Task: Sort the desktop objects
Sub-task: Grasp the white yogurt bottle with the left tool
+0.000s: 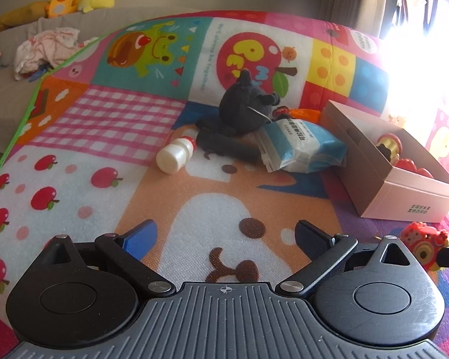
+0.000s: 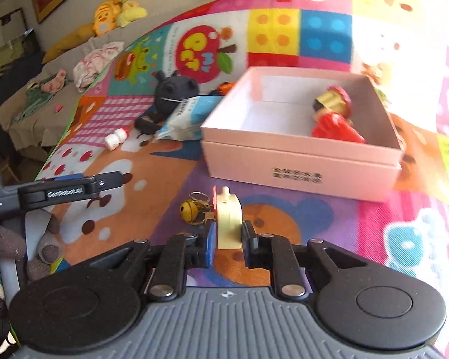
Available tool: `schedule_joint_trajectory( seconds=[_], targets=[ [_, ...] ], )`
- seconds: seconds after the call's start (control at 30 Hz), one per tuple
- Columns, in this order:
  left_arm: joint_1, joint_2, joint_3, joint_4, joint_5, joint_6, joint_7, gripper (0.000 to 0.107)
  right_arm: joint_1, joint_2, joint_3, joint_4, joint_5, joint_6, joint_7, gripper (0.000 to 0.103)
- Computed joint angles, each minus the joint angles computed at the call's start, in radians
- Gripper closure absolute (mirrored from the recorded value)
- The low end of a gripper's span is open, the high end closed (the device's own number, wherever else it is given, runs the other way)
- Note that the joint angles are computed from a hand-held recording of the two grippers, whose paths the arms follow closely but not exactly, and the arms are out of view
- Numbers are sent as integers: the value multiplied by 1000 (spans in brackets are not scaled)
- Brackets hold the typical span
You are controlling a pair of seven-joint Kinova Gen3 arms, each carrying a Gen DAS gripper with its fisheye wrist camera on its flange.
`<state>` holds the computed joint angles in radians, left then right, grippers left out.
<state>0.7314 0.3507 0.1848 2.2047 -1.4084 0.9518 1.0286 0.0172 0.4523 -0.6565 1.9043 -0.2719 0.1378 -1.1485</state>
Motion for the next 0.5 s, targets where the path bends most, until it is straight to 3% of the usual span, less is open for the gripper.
schedule_joint_trajectory(
  seconds=[0.13,0.27,0.33,0.4,0.43,0.5],
  targets=[
    [-3,5,0,-22,27,7,-62,7,-107,-32,164,69,29,-139,-117,84],
    [33,52,-19,-72,57,146,-178,7,-50,-4,118,89,59,-166,-187,77],
    [10,60,-37,-97,81,173,-246,7,-64,-2,128,120,81,-218,-210,64],
    [-26,60,-54,-112,96,157,-291,7,-74,-2,129,164,114,-296,-224,58],
    [-45,60,-62,-116,96,142,-311,11,-99,-7,149,182,125,-327,-226,51],
    [-85,65,-75,-138,114,113,-374,30,-156,-16,195,213,138,-380,-226,37]
  ],
)
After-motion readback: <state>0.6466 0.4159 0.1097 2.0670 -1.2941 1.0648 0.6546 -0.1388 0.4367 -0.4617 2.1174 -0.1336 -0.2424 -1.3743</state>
